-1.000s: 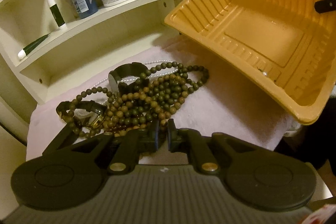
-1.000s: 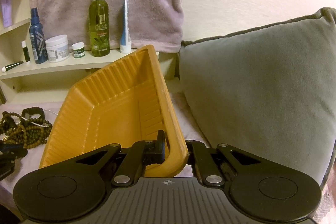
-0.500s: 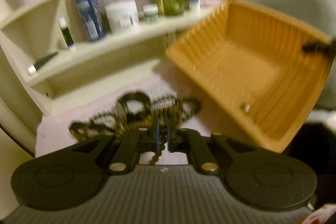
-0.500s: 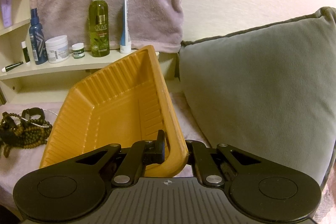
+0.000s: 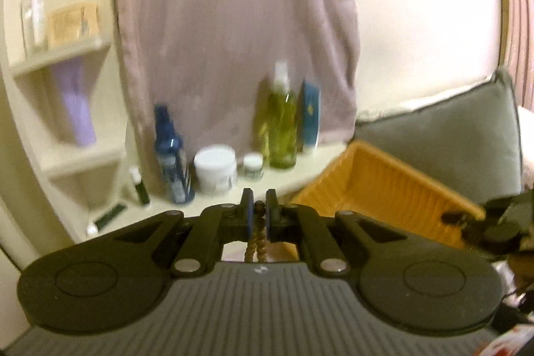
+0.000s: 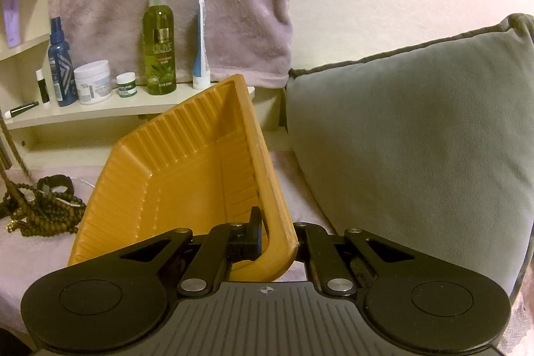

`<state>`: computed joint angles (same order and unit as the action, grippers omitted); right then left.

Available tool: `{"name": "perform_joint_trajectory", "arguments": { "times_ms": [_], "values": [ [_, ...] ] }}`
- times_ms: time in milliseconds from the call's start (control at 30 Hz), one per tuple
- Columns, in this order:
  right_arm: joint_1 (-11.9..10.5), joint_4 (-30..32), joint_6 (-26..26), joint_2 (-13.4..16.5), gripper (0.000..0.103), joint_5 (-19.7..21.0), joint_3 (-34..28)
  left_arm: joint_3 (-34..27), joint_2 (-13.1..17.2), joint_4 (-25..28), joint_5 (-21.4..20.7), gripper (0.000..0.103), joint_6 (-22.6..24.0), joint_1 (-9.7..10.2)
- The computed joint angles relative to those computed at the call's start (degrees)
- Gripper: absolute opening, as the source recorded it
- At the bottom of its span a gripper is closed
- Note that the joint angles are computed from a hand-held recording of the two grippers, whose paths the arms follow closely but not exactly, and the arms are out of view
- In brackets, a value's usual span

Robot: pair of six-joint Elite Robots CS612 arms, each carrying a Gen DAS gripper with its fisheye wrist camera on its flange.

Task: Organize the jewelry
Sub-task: 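Lower the bead necklace into the tray held by the right gripper and release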

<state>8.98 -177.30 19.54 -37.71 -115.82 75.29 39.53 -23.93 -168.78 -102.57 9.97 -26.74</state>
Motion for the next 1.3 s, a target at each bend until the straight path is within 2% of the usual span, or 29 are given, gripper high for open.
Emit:
{"name": "perform_joint_trajectory", "arguments": {
  "times_ms": [200,533,667,900,1067,1300],
  "values": [
    [0.1,-0.4,0.0,-0.1,0.006,-0.1,0.1,-2.4,0.0,-1.4,-3.2,0.006,0.1,-0.48],
    [0.1,-0.9,-0.1,-0.1,0.006,0.2,0.2,-11.2,3.8,1.5,-9.4,0.006,1.4,-1.77],
    [0.0,-1.0,0.0,-0.1,0.006,0.4,0.2,-13.8,5.7,5.3,-9.8,0.006,1.5,-2.48],
    [0.0,-0.7,0.2,-0.1,0.006,0.5,0.2,-13.4,7.0,13.0,-10.7,0.006,4.0,-3.34],
    [-0.1,-0.8,0.4,-0.1,0.006,0.8,0.3,-16.2,8.9,20.1,-13.9,0.006,6.9,-3.05],
    [-0.1,-0.7,0.6,-0.1,0.006,0.7,0.2,-17.8,9.9,27.8,-15.5,0.007,8.6,-2.59]
  ]
}}
